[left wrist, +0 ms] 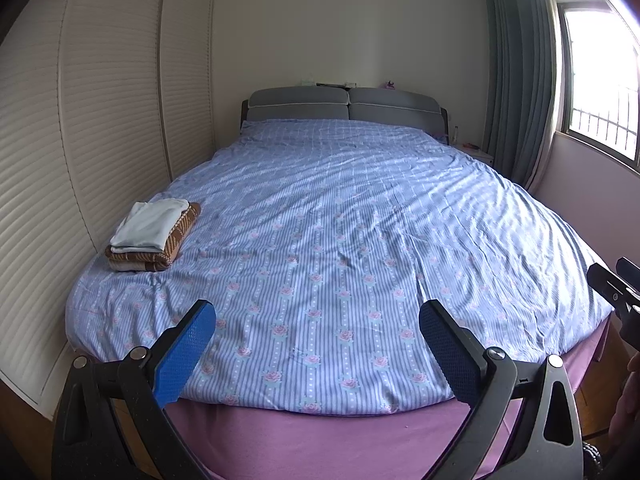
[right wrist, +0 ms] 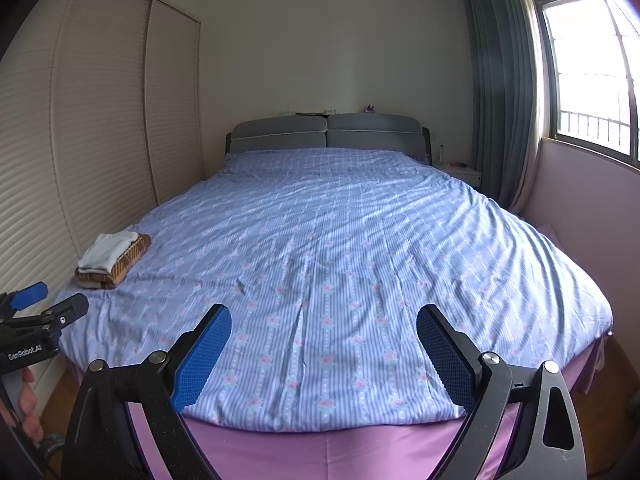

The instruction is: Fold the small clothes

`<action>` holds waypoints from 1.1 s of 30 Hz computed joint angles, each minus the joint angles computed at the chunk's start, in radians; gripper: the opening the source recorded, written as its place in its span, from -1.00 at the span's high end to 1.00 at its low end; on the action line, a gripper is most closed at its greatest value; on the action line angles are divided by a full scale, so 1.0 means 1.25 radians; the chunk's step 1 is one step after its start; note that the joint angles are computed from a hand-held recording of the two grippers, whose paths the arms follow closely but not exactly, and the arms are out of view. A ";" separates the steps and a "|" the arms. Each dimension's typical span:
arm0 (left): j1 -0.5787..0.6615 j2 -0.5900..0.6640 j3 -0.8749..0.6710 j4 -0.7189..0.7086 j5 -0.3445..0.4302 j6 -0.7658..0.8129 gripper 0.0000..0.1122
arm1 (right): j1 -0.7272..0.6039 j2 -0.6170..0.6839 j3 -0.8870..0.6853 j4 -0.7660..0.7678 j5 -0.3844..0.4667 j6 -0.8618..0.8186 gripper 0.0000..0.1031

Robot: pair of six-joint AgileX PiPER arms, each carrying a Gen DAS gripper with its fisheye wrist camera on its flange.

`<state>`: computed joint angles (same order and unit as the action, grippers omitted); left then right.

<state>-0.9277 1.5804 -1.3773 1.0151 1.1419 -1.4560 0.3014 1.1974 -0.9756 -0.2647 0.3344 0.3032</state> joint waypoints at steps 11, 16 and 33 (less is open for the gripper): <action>0.007 -0.003 0.005 -0.002 -0.009 0.008 -0.84 | -0.010 0.001 -0.001 0.038 -0.006 -0.046 -0.84; 0.007 -0.002 0.002 -0.004 -0.006 0.007 -0.84 | -0.007 0.002 -0.003 0.028 -0.002 -0.034 -0.84; 0.018 0.010 -0.002 -0.032 -0.021 0.021 -0.84 | -0.031 0.004 0.000 0.111 -0.011 -0.122 -0.84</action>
